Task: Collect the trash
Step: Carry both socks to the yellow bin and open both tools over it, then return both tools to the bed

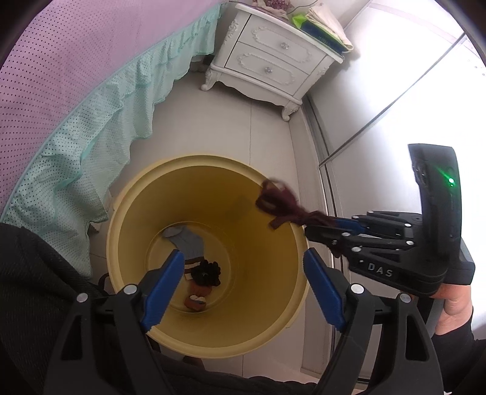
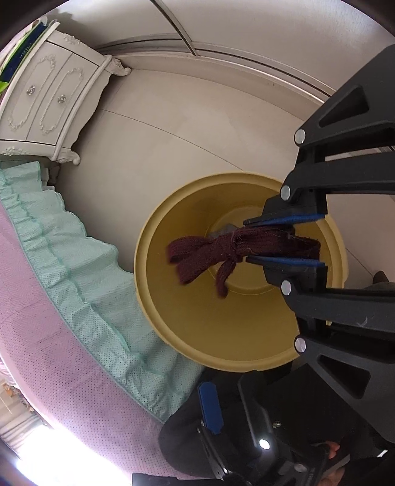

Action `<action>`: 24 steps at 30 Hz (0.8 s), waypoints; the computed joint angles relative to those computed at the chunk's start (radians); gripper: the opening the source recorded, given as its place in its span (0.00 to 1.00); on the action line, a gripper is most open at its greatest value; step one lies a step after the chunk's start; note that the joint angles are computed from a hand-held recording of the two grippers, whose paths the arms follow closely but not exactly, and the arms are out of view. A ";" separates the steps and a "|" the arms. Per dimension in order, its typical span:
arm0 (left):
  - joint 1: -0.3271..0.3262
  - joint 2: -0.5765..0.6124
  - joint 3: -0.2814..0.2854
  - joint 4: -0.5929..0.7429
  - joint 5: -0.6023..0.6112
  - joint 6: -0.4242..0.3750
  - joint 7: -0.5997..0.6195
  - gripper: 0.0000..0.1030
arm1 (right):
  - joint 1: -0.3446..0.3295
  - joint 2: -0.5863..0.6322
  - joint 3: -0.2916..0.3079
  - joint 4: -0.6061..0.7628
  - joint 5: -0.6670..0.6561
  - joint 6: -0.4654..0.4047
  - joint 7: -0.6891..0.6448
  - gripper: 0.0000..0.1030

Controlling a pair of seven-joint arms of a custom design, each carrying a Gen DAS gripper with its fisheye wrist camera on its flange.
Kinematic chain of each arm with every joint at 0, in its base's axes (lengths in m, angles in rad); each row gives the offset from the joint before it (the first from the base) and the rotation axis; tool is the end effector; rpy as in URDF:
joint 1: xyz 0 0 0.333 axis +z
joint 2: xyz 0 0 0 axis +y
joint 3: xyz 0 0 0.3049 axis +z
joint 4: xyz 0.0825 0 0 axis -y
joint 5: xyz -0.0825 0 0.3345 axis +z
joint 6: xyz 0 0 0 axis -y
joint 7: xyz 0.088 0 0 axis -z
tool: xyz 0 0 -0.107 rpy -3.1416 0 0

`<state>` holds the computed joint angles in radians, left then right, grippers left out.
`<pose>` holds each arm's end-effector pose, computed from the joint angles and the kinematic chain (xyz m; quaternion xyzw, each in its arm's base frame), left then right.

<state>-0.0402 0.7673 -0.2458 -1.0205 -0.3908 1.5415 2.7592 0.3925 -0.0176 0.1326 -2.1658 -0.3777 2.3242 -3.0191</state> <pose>0.6529 -0.1763 0.4030 0.0850 -0.9508 0.2292 0.1905 0.4432 0.2494 0.4369 -0.3093 0.9353 -0.1137 0.1290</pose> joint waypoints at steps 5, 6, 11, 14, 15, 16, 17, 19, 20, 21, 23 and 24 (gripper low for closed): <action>-0.003 -0.001 0.001 -0.002 0.005 0.002 0.001 0.79 | -0.001 0.008 -0.002 0.008 0.001 0.001 -0.008 0.28; -0.004 -0.001 0.001 -0.001 0.007 0.002 0.002 0.79 | 0.000 0.006 -0.002 0.007 0.001 0.000 -0.008 0.28; -0.008 0.005 0.001 0.007 0.014 -0.001 0.003 0.80 | 0.005 0.014 0.001 0.038 0.005 -0.051 -0.030 0.28; -0.010 0.011 0.001 0.016 0.015 -0.005 0.000 0.80 | 0.006 0.012 0.000 0.047 0.001 -0.071 -0.034 0.28; -0.011 0.012 0.001 0.018 0.016 -0.006 -0.001 0.80 | 0.007 0.012 0.001 0.052 -0.003 -0.077 -0.034 0.28; -0.010 0.012 0.001 0.017 0.015 -0.004 -0.001 0.80 | 0.008 0.012 0.001 0.060 -0.010 -0.085 -0.029 0.28; -0.009 0.009 0.000 0.013 0.013 0.000 0.000 0.80 | 0.009 0.014 0.002 0.068 -0.018 -0.093 -0.024 0.28; -0.001 -0.005 -0.003 -0.010 -0.001 0.023 0.006 0.80 | 0.013 0.013 0.005 0.088 -0.047 -0.113 -0.021 0.28; 0.007 -0.018 -0.005 -0.031 -0.015 0.043 0.011 0.80 | 0.016 0.015 0.008 0.105 -0.070 -0.129 -0.021 0.28; 0.015 -0.033 -0.008 -0.054 -0.030 0.064 0.018 0.80 | 0.019 0.018 0.010 0.122 -0.091 -0.145 -0.023 0.28; 0.035 -0.081 -0.012 -0.124 -0.066 0.138 0.051 0.80 | 0.027 0.031 0.013 0.166 -0.150 -0.178 -0.025 0.28; 0.040 -0.119 -0.009 -0.176 -0.080 0.201 0.069 0.80 | 0.032 0.041 0.015 0.193 -0.186 -0.193 -0.025 0.28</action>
<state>-0.0001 0.6486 -0.2547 -1.1967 -0.4705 1.7420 2.8287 0.4249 0.0232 0.1475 -1.9725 -0.5635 2.1309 -3.0440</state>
